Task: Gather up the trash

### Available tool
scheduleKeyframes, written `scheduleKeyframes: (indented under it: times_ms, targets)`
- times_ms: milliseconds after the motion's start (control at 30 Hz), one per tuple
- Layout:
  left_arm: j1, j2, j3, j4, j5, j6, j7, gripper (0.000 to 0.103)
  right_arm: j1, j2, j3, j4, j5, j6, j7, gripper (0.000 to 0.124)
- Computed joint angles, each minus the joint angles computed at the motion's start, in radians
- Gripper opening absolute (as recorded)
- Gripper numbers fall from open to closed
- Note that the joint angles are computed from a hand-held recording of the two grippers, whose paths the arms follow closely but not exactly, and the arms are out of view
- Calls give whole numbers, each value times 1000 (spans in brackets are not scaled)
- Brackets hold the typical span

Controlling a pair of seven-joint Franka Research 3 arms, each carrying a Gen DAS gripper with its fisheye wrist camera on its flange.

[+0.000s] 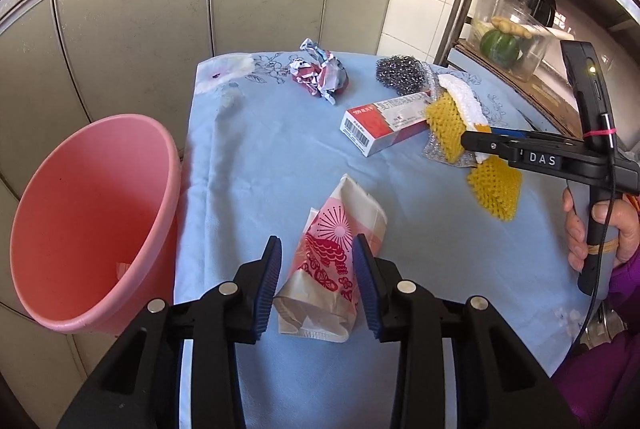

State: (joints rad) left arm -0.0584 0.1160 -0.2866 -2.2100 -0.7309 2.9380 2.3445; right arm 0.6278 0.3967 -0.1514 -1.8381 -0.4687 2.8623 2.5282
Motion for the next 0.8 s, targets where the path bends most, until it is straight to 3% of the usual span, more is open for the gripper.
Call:
scheduleKeyframes:
  times_ms: [67,300,400,600,800]
  targets:
    - [4,-14,-13,-6,-58,11,41,14,-2,-4,1,-11,6,16,2,33]
    - [-14,-25,4,-15,-94,38,37,11,36,-37,-44,-51,-39,74,45,32]
    - [-12,-43,2,-18,-178,44,93,11,48,-53,-50,-56,-72,88,64,32]
    - [-39,-78,38,-17,-334,68,181,11,29,-43,1,-10,-51,105,-13,32]
    - [-62,-111,78,-17,-487,128,284,11,-18,32,99,115,107,103,-220,32]
